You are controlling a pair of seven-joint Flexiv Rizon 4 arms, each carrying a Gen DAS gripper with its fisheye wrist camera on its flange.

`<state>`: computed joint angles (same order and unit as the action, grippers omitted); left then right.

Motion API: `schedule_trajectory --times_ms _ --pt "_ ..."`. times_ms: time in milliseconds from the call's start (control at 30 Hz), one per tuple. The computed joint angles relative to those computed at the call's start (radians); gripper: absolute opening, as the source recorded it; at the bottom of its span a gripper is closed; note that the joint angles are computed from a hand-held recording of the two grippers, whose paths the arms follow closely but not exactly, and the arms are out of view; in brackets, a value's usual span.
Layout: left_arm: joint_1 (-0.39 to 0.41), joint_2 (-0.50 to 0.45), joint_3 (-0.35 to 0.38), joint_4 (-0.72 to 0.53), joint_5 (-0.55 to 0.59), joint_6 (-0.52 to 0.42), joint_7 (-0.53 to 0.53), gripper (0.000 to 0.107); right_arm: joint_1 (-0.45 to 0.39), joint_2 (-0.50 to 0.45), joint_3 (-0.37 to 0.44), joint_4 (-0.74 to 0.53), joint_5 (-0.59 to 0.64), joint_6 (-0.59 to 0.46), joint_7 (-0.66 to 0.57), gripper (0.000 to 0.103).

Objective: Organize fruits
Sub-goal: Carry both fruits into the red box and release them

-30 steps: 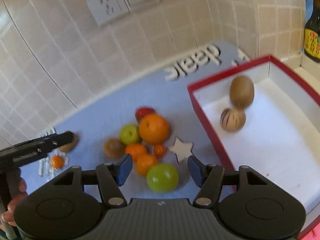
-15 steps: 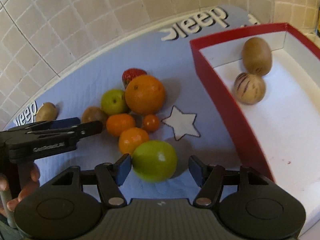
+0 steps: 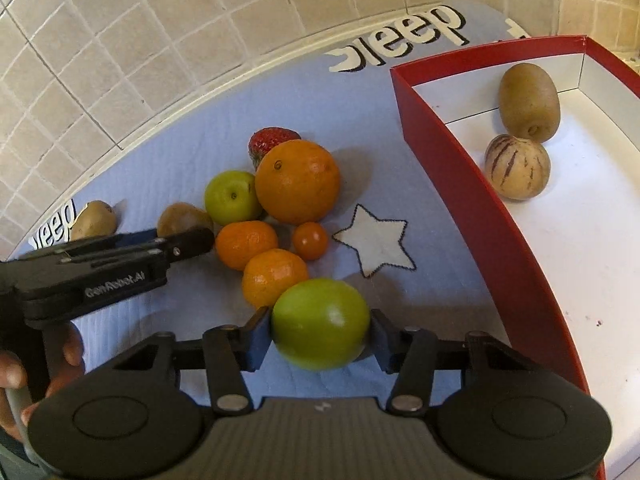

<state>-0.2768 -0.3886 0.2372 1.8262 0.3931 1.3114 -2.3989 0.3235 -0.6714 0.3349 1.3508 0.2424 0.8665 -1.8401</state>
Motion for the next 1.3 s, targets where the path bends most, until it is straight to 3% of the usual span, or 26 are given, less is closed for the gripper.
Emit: schedule_trajectory --times_ms 200,333,467,567,733,767,967,1300 --pt "-0.04 0.052 0.02 -0.052 0.101 -0.041 -0.043 0.048 -0.061 0.041 0.044 -0.004 0.097 -0.013 -0.038 0.053" --pt "-0.032 0.057 -0.007 -0.13 0.161 -0.029 -0.04 0.048 -0.089 0.073 0.04 -0.032 0.151 0.052 -0.087 0.053" --pt "0.007 0.001 -0.071 -0.249 0.122 0.021 0.077 0.048 -0.097 0.073 0.0 -0.081 0.153 0.16 -0.084 0.053" --pt "0.029 -0.09 -0.131 -0.374 0.037 0.036 0.23 0.048 -0.074 0.039 -0.081 -0.136 0.08 0.231 0.033 0.053" --pt "0.081 -0.285 -0.298 -0.57 -0.158 -0.044 0.493 0.048 -0.102 -0.121 -0.102 -0.367 0.003 0.097 0.219 0.053" --pt "0.072 -0.317 -0.302 -0.605 -0.178 -0.072 0.519 0.048 -0.102 -0.153 -0.1 -0.409 -0.004 0.065 0.244 0.053" --pt "0.022 -0.463 -0.277 -0.769 -0.279 -0.229 0.632 0.048 -0.078 -0.281 -0.112 -0.552 -0.054 -0.028 0.304 0.053" --pt "-0.017 -0.542 -0.215 -0.866 -0.39 -0.331 0.696 0.048 -0.052 -0.435 -0.121 -0.764 -0.069 -0.163 0.309 0.053"
